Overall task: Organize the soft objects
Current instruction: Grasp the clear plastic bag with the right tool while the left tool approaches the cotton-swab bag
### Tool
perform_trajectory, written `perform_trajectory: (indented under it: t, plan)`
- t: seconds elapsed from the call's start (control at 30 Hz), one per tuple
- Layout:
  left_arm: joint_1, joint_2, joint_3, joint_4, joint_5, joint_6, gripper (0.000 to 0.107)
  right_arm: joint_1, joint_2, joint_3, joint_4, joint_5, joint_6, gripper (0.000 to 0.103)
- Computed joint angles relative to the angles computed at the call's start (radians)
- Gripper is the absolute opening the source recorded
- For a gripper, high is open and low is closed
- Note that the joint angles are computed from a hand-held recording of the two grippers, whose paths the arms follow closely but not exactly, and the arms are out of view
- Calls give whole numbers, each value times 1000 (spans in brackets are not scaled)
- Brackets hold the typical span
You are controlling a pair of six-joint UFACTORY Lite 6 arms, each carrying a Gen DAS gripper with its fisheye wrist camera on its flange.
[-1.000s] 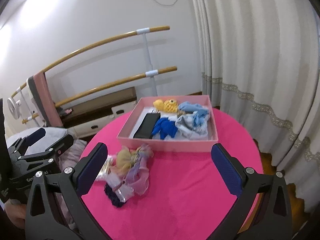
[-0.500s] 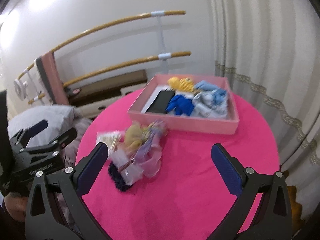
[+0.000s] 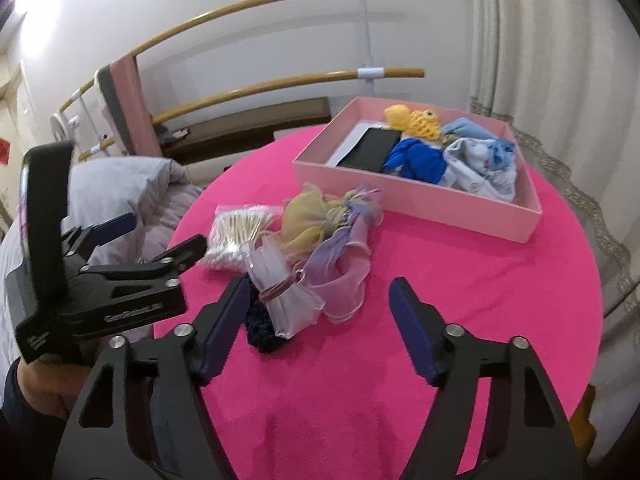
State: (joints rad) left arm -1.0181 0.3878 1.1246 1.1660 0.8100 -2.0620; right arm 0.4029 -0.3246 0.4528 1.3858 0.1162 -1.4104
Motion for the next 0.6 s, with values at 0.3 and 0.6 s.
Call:
perform_trajectory:
  t: [0.3, 0.6]
  plan:
    - [90, 125, 76, 31, -91, 35, 100, 44, 217, 90, 438, 58, -493, 49]
    - [152, 168, 76, 109, -164, -11, 100, 11, 440, 243, 382, 132, -507, 41]
